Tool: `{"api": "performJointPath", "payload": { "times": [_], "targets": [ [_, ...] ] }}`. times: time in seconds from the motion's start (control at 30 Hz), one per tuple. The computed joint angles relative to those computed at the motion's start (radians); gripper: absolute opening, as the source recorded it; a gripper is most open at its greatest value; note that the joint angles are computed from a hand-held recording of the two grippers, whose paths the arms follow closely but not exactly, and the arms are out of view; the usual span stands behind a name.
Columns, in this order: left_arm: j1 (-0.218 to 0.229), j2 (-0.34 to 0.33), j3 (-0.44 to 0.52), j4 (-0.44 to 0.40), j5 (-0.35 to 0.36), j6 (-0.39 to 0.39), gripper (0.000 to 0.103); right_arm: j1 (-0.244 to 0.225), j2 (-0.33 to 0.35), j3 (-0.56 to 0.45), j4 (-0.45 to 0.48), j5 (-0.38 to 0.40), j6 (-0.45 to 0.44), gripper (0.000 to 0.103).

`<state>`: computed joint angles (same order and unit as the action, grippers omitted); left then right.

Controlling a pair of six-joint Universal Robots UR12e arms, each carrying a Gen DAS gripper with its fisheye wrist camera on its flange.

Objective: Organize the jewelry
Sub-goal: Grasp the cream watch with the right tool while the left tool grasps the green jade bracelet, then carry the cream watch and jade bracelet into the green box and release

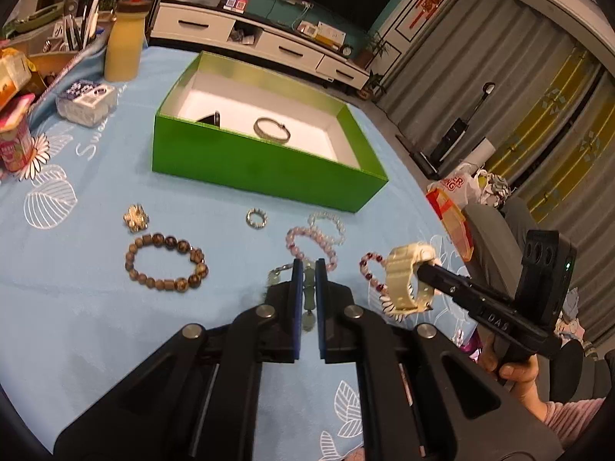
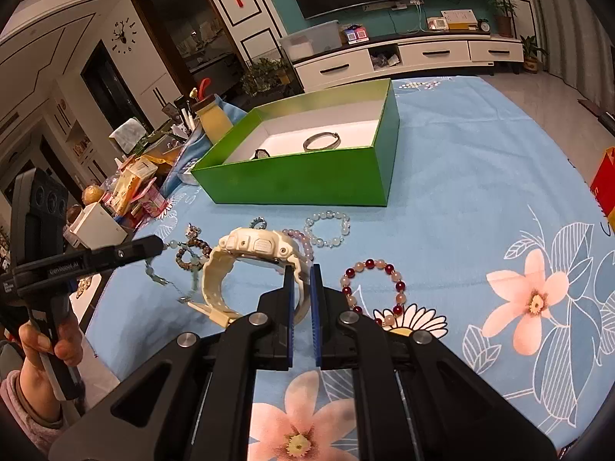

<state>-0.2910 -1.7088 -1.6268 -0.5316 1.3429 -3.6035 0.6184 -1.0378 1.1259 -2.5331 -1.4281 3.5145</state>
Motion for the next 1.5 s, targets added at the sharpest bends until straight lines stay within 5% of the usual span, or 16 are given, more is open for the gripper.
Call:
{"api": "performJointPath", "payload": {
  "times": [0.87,1.5],
  "targets": [
    [-0.006,-0.054,0.125,-0.014,0.079,0.047,0.006,-0.016,0.054,-0.110,-0.033,-0.003,-0.037,0.007],
    [0.008,-0.133,0.244,-0.011,0.068,0.089,0.006,-0.027,0.114,-0.214,-0.036,-0.011,-0.036,0.007]
  ]
}}
